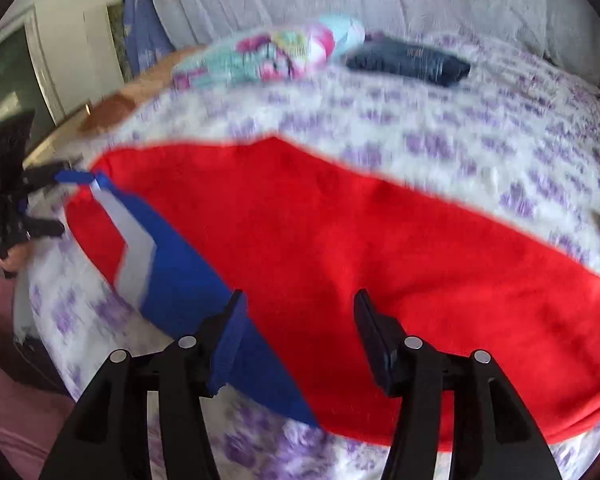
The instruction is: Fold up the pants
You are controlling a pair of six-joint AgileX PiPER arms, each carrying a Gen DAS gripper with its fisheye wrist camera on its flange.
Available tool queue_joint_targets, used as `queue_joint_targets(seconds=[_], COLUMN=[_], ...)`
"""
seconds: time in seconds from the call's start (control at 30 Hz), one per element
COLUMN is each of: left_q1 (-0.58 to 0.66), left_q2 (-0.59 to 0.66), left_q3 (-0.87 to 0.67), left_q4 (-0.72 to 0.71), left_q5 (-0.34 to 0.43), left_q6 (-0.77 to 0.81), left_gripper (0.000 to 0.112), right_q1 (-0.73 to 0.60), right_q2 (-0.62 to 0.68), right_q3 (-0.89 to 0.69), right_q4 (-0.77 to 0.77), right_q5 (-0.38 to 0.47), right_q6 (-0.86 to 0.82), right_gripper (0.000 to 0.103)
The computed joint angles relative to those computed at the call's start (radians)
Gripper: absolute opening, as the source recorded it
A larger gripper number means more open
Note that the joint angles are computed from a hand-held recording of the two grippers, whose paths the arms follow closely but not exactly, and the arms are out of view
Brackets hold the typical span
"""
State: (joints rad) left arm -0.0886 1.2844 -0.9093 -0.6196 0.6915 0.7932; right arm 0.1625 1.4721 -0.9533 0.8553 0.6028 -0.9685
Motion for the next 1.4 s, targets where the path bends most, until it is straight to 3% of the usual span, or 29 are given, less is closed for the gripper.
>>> queue_joint_targets(seconds=[0.1, 0.23, 0.37, 0.43, 0.53, 0.63, 0.73, 0.8, 0.97, 1.03, 1.07, 1.13, 1.17, 1.2, 1.23, 1.3, 1.4], left_q1=[0.013, -0.029, -0.056, -0.063, -0.053, -0.034, -0.014, -0.012, -0.012, -0.003, 0.000, -0.002, -0.006, -0.007, -0.007, -0.004, -0.001], left_q2=[0.053, 0.207, 0.176, 0.173, 0.166, 0.167, 0.173, 0.171, 0.168, 0.174, 0.175, 0.177, 0.175, 0.176, 0.176, 0.178, 0.181], left_q3=[-0.052, -0.124, -0.069, -0.058, -0.040, -0.029, -0.028, -0.025, -0.022, -0.026, -0.027, -0.027, -0.025, -0.024, -0.025, -0.025, -0.029], left_q4=[-0.062, 0.092, 0.110, 0.114, 0.075, 0.005, -0.056, -0.067, -0.076, -0.093, -0.099, -0.094, -0.089, -0.087, -0.087, -0.094, -0.099], left_q5=[0.008, -0.011, -0.079, -0.095, -0.107, -0.113, -0.098, -0.095, -0.095, -0.085, -0.080, -0.080, -0.086, -0.088, -0.089, -0.087, -0.082], left_q6=[0.024, -0.165, -0.162, -0.159, -0.104, -0.035, 0.016, 0.026, 0.036, 0.055, 0.061, 0.060, 0.055, 0.054, 0.054, 0.062, 0.068], left_gripper=[0.098, 0.098, 0.098, 0.098, 0.098, 0.098, 0.098, 0.098, 0.098, 0.098, 0.098, 0.098, 0.098, 0.099, 0.098, 0.099, 0.099], right_q1=[0.031, 0.060, 0.066, 0.093, 0.108, 0.081, 0.079, 0.078, 0.078, 0.108, 0.100, 0.064, 0.062, 0.066, 0.065, 0.054, 0.047], right_q2=[0.060, 0.212, 0.469, 0.578, 0.569, 0.514, 0.531, 0.584, 0.704, 0.745, 0.778, 0.779, 0.735, 0.666, 0.600, 0.494, 0.385], right_q3=[-0.109, -0.306, -0.598, -0.724, -0.761, -0.732, -0.793, -0.871, -0.989, -1.027, -1.058, -1.052, -0.997, -0.903, -0.806, -0.635, -0.448], right_q4=[0.078, 0.118, 0.050, -0.088, -0.132, -0.077, -0.158, -0.167, -0.009, -0.096, -0.094, -0.029, -0.033, -0.022, 0.028, 0.158, 0.188], right_q5=[0.029, 0.108, 0.306, 0.345, 0.374, 0.362, 0.371, 0.419, 0.555, 0.503, 0.511, 0.529, 0.490, 0.423, 0.378, 0.377, 0.364], right_q6=[-0.038, -0.039, 0.132, 0.298, 0.329, 0.263, 0.318, 0.335, 0.230, 0.272, 0.285, 0.324, 0.331, 0.300, 0.231, 0.089, 0.013], right_gripper=[0.056, 0.056, 0.056, 0.056, 0.056, 0.058, 0.060, 0.061, 0.060, 0.053, 0.041, 0.034, 0.037, 0.051, 0.056, 0.058, 0.058])
